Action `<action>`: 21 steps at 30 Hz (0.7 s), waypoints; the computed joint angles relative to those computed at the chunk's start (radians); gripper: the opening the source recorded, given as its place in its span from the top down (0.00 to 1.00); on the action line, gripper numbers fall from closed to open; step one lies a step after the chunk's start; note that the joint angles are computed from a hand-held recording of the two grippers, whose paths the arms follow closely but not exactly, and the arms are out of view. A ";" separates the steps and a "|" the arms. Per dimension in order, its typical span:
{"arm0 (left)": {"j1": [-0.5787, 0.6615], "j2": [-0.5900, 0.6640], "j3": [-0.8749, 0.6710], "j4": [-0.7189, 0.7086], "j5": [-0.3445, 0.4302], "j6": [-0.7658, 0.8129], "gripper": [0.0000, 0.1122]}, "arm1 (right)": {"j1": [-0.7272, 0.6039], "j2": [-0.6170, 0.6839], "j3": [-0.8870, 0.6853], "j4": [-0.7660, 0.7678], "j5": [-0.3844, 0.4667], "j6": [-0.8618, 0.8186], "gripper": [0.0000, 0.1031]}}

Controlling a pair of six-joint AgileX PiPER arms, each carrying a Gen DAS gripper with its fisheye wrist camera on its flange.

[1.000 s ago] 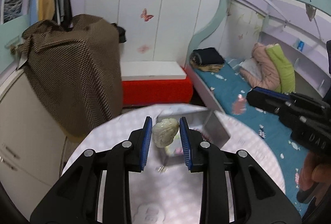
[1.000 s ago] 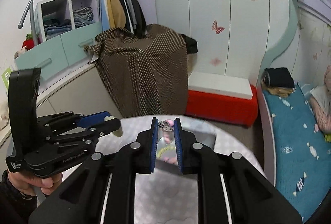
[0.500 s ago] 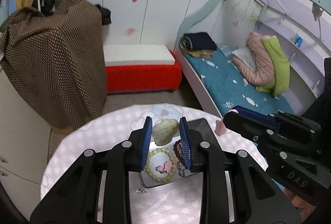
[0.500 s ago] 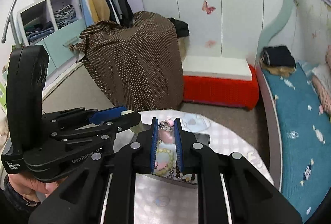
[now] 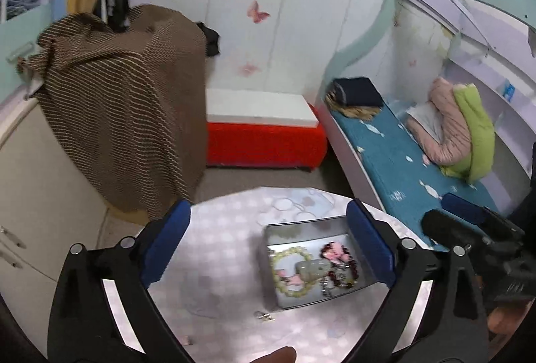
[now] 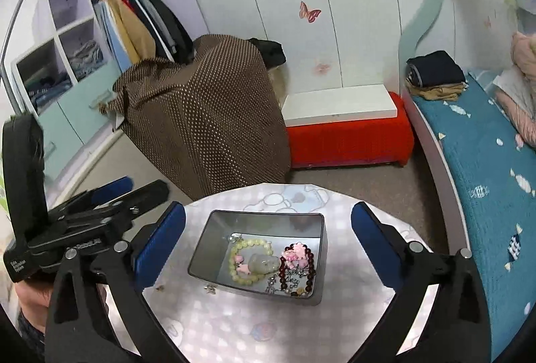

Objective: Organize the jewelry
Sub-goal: 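Withdraw both grippers from the box toward the last pink charm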

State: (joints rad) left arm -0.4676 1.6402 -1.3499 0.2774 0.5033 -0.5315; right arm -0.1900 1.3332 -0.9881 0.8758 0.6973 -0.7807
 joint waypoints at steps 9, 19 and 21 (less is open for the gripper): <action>-0.013 -0.172 0.178 0.276 -0.016 -0.255 0.13 | 0.044 -0.067 0.047 -0.091 -0.067 0.094 0.07; -0.004 -0.300 0.362 0.462 0.004 -0.451 0.13 | 0.176 -0.195 0.153 -0.228 -0.125 0.219 0.07; -0.004 -0.327 0.417 0.514 0.007 -0.503 0.13 | 0.216 -0.219 0.191 -0.254 -0.141 0.233 0.07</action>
State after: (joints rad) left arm -0.4715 1.3127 -0.9329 0.7911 0.5100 -1.0346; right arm 0.0262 1.1140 -0.7970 0.6217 0.5562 -0.5476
